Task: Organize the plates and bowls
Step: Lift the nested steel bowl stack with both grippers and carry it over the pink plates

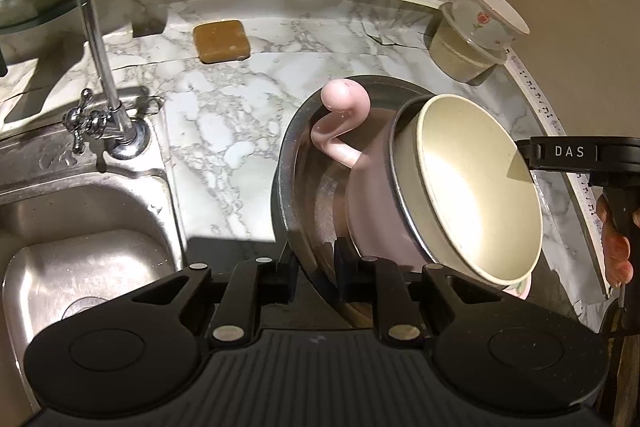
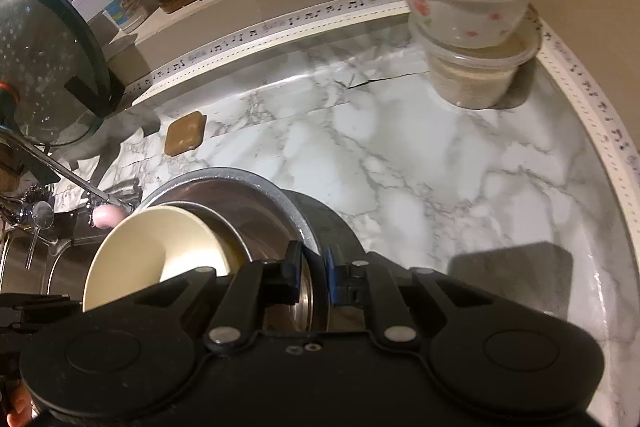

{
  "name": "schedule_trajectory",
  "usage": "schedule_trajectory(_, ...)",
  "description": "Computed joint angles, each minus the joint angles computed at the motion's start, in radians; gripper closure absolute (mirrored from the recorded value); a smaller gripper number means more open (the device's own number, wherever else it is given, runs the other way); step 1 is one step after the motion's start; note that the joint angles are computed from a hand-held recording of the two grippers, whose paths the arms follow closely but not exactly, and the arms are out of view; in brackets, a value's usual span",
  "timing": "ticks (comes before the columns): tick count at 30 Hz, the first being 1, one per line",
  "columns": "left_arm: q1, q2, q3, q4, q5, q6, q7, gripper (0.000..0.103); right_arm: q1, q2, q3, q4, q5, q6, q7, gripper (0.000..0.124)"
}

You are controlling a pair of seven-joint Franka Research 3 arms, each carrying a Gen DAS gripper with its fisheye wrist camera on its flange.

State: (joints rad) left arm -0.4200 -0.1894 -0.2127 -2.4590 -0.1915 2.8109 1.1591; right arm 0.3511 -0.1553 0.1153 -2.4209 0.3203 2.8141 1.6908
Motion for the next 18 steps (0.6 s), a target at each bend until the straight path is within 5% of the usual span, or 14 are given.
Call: schedule_trajectory(18, -0.035, 0.004, -0.013, 0.064, -0.023, -0.031, 0.074, 0.086, -0.068, -0.164, 0.027, -0.104, -0.121, -0.026, 0.157, 0.111)
